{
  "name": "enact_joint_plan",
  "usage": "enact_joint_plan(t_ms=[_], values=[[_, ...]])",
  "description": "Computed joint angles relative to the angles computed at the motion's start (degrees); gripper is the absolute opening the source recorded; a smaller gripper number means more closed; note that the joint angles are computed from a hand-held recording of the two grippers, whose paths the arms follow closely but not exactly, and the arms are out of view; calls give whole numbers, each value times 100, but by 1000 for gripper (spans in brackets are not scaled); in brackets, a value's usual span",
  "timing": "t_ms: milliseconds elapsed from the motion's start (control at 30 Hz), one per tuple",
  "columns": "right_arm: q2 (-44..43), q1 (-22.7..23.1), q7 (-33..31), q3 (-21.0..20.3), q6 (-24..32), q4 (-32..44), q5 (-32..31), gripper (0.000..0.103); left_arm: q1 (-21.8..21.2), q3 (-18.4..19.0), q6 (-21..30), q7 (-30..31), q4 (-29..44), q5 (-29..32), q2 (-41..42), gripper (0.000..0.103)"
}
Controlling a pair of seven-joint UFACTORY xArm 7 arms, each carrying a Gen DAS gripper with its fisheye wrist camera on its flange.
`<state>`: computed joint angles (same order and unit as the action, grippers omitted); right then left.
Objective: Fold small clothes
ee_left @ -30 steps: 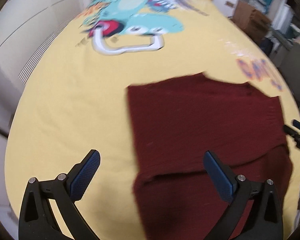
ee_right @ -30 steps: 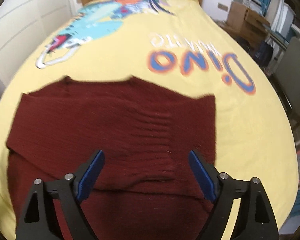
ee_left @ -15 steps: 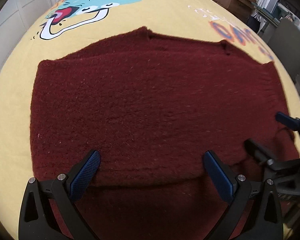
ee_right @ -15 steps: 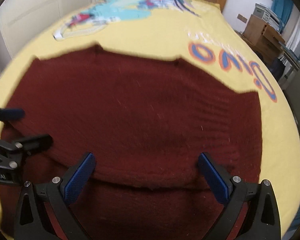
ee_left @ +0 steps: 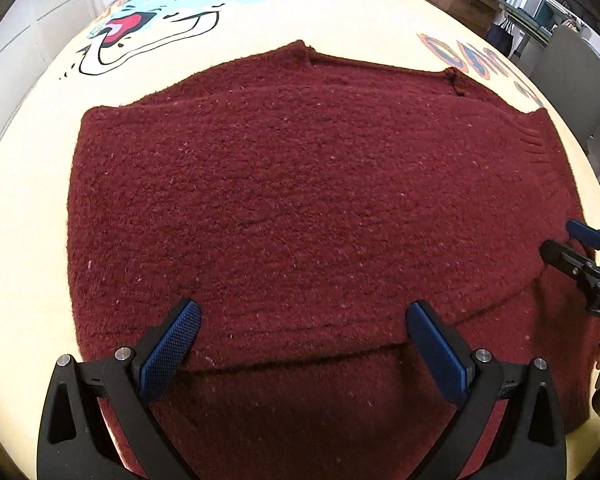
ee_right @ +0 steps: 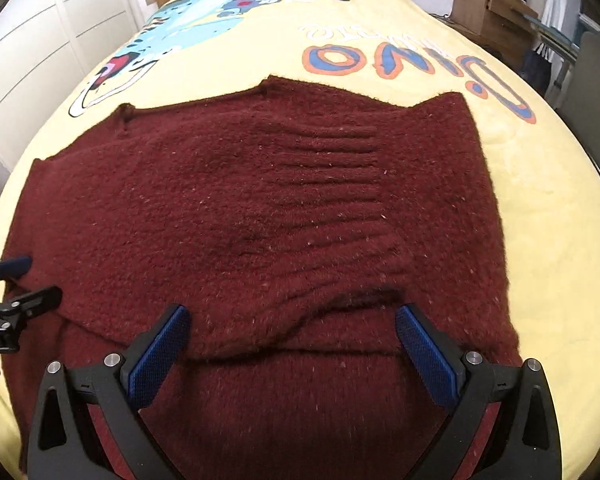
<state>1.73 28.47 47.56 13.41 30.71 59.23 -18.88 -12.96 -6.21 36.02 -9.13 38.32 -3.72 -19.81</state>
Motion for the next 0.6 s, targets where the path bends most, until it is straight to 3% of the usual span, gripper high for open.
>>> enact_joint_plan(t_ms=[133, 433, 600], values=[[-599, -57, -311, 36, 66, -439, 378, 103, -160, 112, 456, 259, -46, -309, -434, 102], [-2432, -221, -908, 151, 984, -1608, 1273, 103, -79, 221, 1432, -175, -779, -690, -1997, 102], [-3011, -191, -1016, 196, 1354, -2052, 1695, 103, 109, 226, 2410, -453, -1094, -551, -2998, 102]])
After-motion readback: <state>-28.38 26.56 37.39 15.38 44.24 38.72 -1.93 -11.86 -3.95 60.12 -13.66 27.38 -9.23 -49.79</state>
